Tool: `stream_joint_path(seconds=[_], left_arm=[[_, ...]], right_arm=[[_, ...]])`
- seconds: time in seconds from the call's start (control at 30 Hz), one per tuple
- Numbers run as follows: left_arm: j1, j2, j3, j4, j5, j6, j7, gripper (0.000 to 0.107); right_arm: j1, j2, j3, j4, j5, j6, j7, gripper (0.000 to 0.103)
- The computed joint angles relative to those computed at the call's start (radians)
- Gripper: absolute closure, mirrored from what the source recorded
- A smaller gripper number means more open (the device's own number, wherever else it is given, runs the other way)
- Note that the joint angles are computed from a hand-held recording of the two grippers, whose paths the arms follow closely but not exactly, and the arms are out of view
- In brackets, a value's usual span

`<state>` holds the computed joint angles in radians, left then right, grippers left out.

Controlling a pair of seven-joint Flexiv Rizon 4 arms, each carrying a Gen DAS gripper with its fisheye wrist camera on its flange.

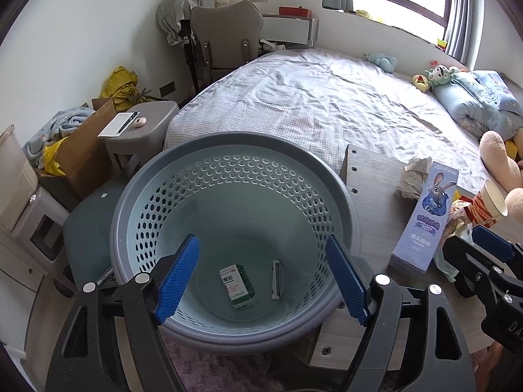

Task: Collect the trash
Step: 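Move both grippers back from the basket toward the table items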

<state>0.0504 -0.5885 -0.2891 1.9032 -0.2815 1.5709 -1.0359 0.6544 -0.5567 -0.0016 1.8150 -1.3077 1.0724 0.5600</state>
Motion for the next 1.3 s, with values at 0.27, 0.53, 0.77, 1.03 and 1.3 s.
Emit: stream_joint_path(seconds=[0.27, 0.53, 0.77, 1.03, 1.3], left_arm=[[0.021, 0.019, -0.072, 0.063, 0.018, 0.030, 0.018, 0.031], [0.016, 0.031, -0.106, 0.104, 0.040, 0.035, 0.024, 0.031], [0.008, 0.041, -0.128, 0.130, 0.062, 0.061, 0.019, 0.031], [-0.011, 0.055, -0.119, 0.144, 0.076, 0.047, 0.017, 0.031], [-0.044, 0.058, -0.088, 0.142, 0.079, 0.028, 0.021, 0.031]], right_arm=[[-0.020, 0.091, 0.036, 0.137, -0.025, -0.063, 0.107, 0.022], [-0.053, 0.163, 0.096, 0.252, -0.017, -0.130, 0.187, 0.022], [-0.068, 0.217, 0.136, 0.343, 0.005, -0.174, 0.261, 0.022], [-0.078, 0.260, 0.168, 0.416, 0.018, -0.205, 0.311, 0.022], [-0.083, 0.239, 0.167, 0.415, -0.002, -0.183, 0.324, 0.022]])
